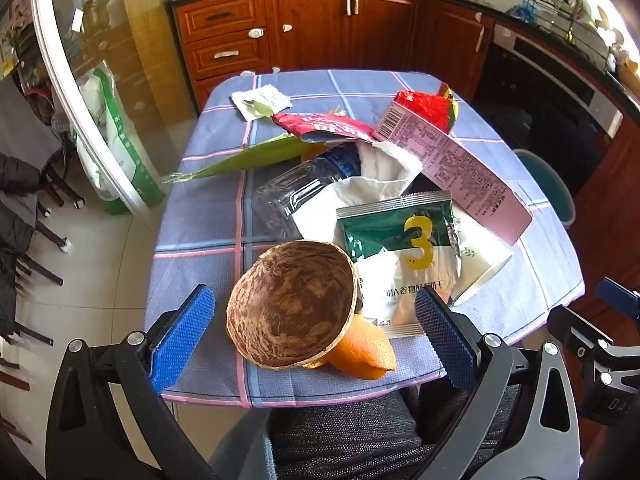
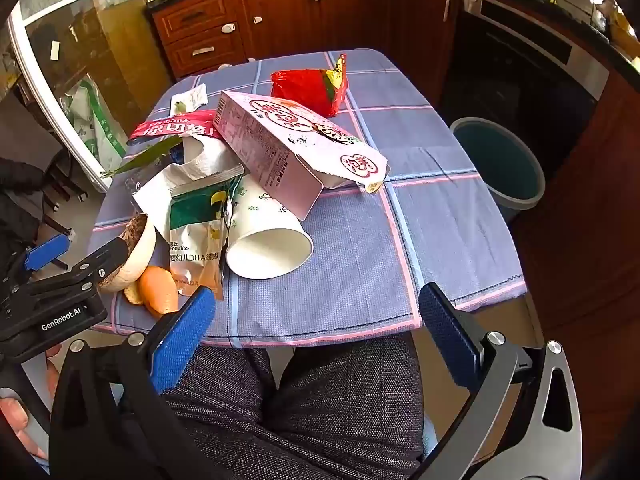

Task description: Collect trash

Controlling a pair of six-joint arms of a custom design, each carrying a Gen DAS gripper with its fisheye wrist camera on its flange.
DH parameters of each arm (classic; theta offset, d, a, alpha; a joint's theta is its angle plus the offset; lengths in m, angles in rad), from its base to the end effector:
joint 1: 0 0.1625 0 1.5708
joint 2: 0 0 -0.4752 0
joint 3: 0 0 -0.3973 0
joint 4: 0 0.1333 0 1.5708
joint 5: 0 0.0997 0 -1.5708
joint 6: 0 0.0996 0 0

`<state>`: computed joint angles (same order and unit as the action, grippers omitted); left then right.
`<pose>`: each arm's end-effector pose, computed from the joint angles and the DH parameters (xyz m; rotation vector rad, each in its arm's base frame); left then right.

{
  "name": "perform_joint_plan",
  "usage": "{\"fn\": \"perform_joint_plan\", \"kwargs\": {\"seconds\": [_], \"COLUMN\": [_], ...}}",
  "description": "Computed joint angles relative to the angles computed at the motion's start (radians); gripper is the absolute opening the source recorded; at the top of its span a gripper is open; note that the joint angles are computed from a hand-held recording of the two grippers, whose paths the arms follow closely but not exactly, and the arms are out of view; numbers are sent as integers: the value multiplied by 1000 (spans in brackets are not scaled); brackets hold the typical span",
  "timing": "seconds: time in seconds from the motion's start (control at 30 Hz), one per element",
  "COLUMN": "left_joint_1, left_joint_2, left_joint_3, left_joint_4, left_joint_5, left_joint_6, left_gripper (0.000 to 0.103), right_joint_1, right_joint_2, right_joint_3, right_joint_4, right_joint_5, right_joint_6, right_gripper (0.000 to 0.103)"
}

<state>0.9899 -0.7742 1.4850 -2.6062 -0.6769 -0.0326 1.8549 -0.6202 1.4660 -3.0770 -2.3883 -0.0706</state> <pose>-0.2381 -0.7471 0.2082 0.4472 2.2544 -0.6893 0.2742 -0.7228 0.1487 0.0684 -2.2807 0.8733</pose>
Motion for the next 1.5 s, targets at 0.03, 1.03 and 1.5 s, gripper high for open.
{"fn": "perform_joint_plan", "kwargs": {"seconds": [0.03, 1.03, 1.5], "left_joint_1": [0, -1, 3], "left_joint_2": [-1, -11, -8], "left_joint_3": [0, -12, -14], "left_joint_4": [3, 52, 61], "left_joint_5": [-2, -2, -11], "left_joint_6": [-5, -40, -50], "left_gripper": [100, 100, 100], "right_joint_1": [0, 2, 0], "right_joint_2": [-1, -13, -6], "right_joint_3": [0, 7, 4], "right_joint_4": [3, 0, 10], "right_joint_5": [1, 7, 7], "right_joint_6": [2, 8, 8], "right_gripper": [98, 98, 98]}}
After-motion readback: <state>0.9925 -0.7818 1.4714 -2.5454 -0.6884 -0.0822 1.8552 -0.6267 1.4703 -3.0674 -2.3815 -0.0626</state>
